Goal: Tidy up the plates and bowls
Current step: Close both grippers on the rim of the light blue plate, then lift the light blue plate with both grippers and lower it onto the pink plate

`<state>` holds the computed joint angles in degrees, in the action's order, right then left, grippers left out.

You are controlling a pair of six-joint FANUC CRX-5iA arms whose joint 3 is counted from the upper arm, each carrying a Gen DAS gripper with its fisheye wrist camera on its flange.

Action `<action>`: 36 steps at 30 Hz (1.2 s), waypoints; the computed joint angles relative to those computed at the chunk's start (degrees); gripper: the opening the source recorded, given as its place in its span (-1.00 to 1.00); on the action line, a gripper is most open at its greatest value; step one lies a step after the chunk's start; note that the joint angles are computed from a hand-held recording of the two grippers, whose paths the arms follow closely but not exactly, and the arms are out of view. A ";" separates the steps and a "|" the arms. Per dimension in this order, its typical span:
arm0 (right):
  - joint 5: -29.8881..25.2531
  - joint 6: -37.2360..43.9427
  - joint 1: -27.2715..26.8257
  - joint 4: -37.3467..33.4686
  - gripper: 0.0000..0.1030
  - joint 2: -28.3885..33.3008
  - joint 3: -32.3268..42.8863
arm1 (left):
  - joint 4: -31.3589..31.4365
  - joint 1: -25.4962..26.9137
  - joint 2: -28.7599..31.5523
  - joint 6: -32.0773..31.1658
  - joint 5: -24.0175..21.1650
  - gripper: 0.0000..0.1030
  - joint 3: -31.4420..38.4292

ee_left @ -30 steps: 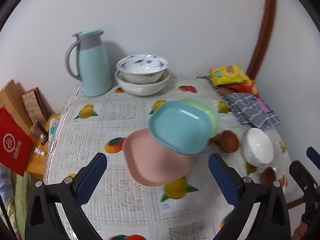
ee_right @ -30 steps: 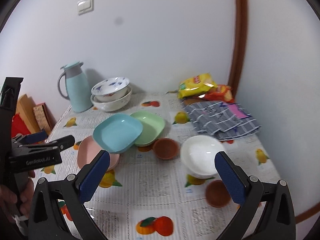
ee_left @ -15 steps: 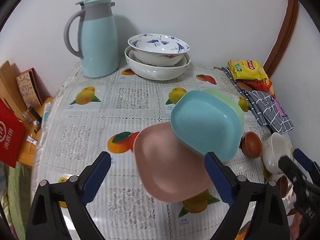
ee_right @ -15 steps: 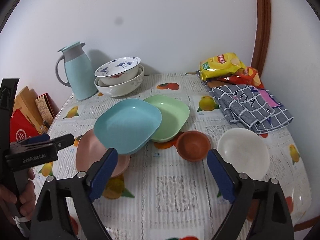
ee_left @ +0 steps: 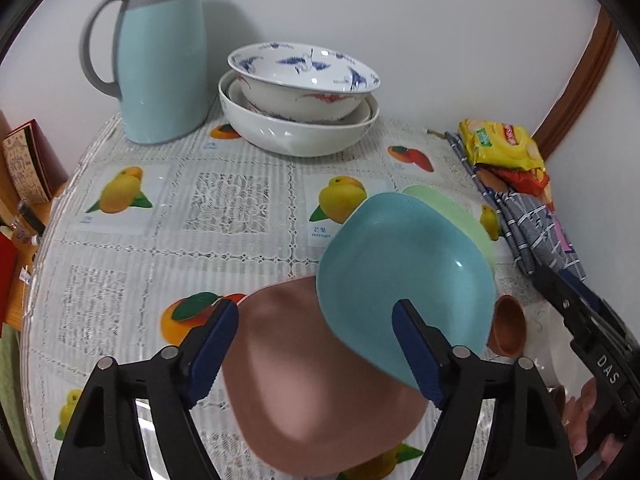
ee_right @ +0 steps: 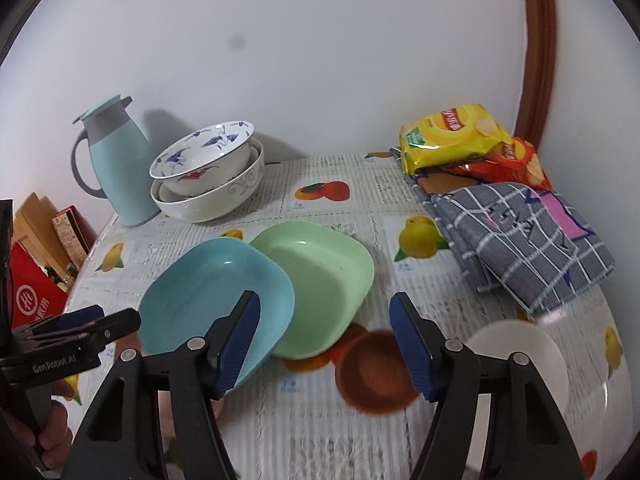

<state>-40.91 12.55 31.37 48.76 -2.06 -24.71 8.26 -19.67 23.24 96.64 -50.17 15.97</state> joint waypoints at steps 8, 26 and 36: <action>3.59 5.81 -2.03 -3.58 0.17 5.63 3.79 | 1.21 -0.45 2.71 -0.16 -0.19 0.41 1.86; 5.26 9.89 -2.06 -11.89 -0.85 7.98 5.98 | 4.10 -0.19 1.61 -1.51 2.36 -0.78 -1.17; 4.36 3.63 0.28 -7.60 -0.85 2.27 1.64 | 5.08 -0.47 -3.57 -2.25 4.75 -0.79 -5.94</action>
